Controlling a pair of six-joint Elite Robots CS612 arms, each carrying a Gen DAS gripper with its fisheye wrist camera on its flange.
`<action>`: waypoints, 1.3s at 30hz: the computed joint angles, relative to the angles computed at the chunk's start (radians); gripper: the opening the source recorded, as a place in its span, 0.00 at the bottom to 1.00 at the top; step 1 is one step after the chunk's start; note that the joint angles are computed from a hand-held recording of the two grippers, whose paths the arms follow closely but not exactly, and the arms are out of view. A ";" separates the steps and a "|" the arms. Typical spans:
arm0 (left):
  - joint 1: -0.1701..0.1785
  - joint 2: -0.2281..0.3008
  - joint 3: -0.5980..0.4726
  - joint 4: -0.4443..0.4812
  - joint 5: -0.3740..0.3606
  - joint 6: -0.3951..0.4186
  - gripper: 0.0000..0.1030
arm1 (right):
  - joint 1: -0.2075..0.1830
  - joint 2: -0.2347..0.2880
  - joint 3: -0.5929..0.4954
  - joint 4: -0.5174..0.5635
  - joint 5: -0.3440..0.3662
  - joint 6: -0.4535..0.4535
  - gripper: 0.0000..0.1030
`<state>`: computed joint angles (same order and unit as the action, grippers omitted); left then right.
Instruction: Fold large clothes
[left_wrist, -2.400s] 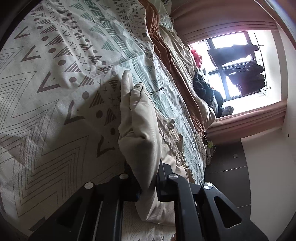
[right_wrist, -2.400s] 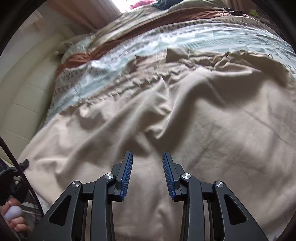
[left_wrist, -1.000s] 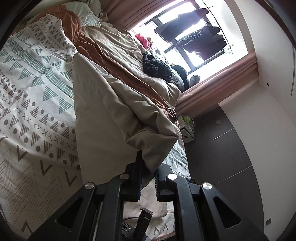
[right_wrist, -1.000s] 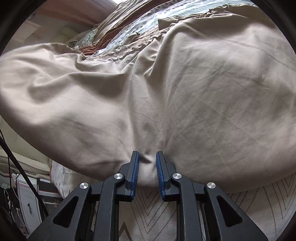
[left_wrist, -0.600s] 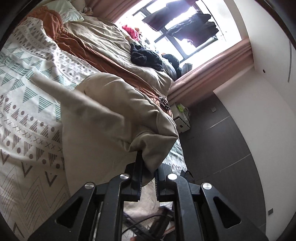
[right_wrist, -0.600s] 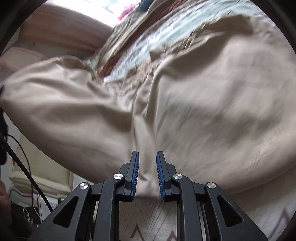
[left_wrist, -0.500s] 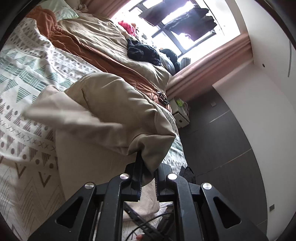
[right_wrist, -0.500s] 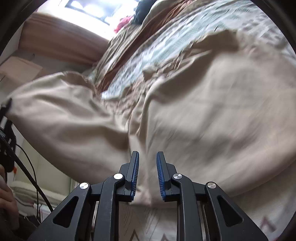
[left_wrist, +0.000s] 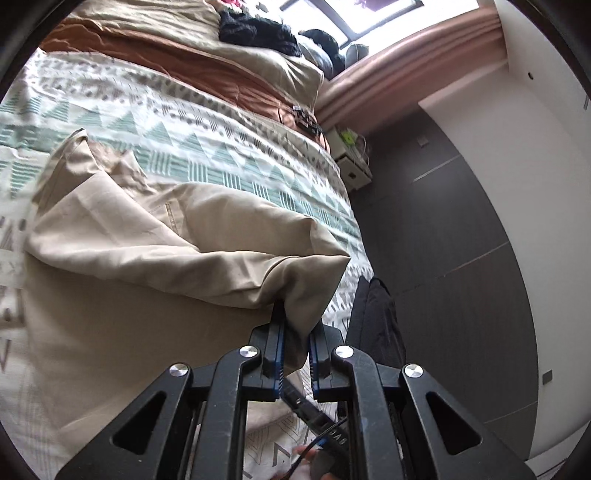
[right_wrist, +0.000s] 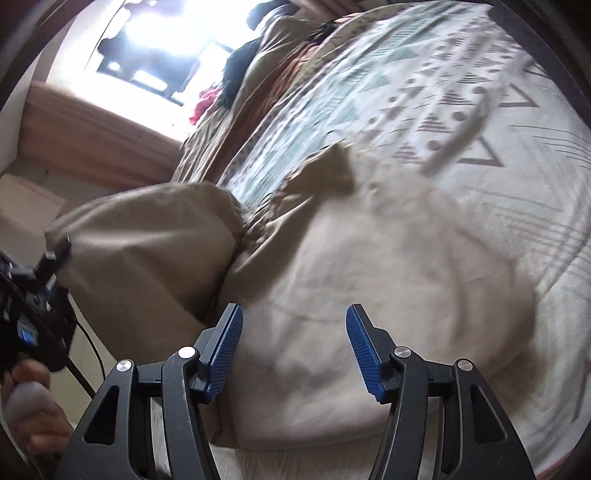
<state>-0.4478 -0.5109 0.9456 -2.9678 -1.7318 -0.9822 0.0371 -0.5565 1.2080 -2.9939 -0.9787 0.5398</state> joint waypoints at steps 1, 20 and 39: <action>-0.001 0.018 -0.029 0.021 -0.012 0.002 0.12 | -0.005 0.005 -0.006 -0.005 -0.006 0.026 0.55; -0.039 0.170 -0.222 0.094 -0.228 -0.008 0.12 | -0.046 -0.053 0.144 -0.169 -0.108 0.178 0.55; -0.028 0.007 0.084 -0.029 -0.175 -0.026 0.70 | -0.058 -0.085 0.182 -0.203 -0.027 0.130 0.55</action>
